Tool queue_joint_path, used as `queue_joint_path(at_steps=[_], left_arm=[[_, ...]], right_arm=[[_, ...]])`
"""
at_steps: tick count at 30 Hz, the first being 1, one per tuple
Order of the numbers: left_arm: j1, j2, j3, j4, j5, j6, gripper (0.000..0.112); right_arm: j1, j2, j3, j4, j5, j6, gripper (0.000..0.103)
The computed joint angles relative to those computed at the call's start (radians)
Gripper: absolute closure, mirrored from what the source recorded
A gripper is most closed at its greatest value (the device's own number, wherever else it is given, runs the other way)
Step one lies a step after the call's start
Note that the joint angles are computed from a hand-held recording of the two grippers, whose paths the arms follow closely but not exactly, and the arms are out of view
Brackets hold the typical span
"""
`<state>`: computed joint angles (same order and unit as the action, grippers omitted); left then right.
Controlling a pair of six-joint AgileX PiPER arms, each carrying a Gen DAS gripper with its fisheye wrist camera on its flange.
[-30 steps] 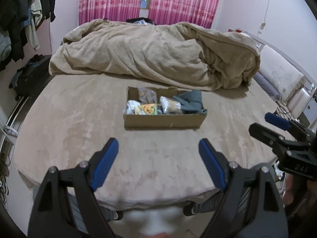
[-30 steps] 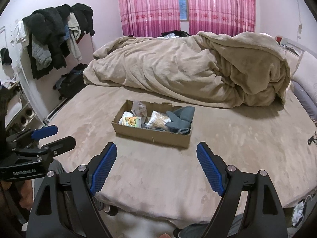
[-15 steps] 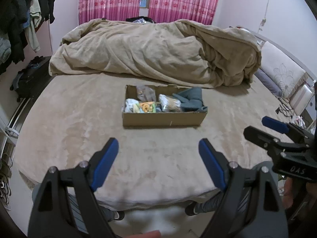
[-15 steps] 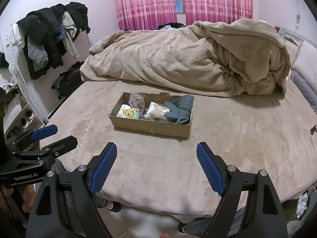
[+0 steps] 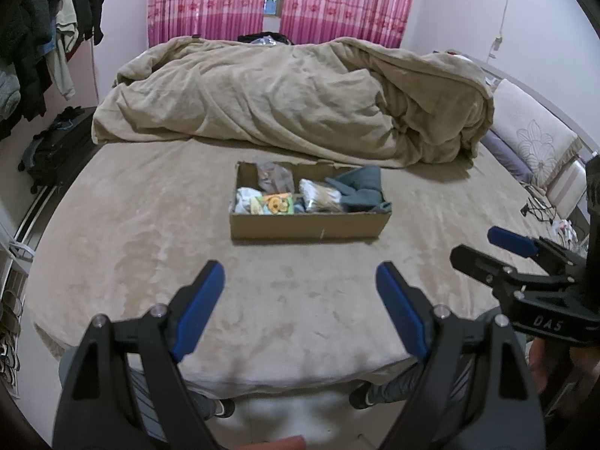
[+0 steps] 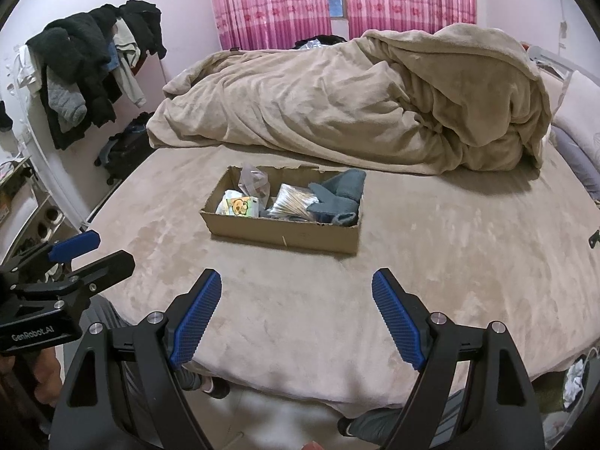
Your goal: Organize objects
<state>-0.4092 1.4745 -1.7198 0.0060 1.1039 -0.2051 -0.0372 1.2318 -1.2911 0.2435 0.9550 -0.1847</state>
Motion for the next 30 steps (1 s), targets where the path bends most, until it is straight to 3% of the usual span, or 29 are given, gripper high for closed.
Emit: queue_joint_path(at_steps=[30], left_arm=[[-0.003, 0.012, -0.003, 0.015, 0.003, -0.002, 0.028]], right_arm=[[-0.015, 0.0, 0.025, 0.014, -0.017, -0.013, 0.018]])
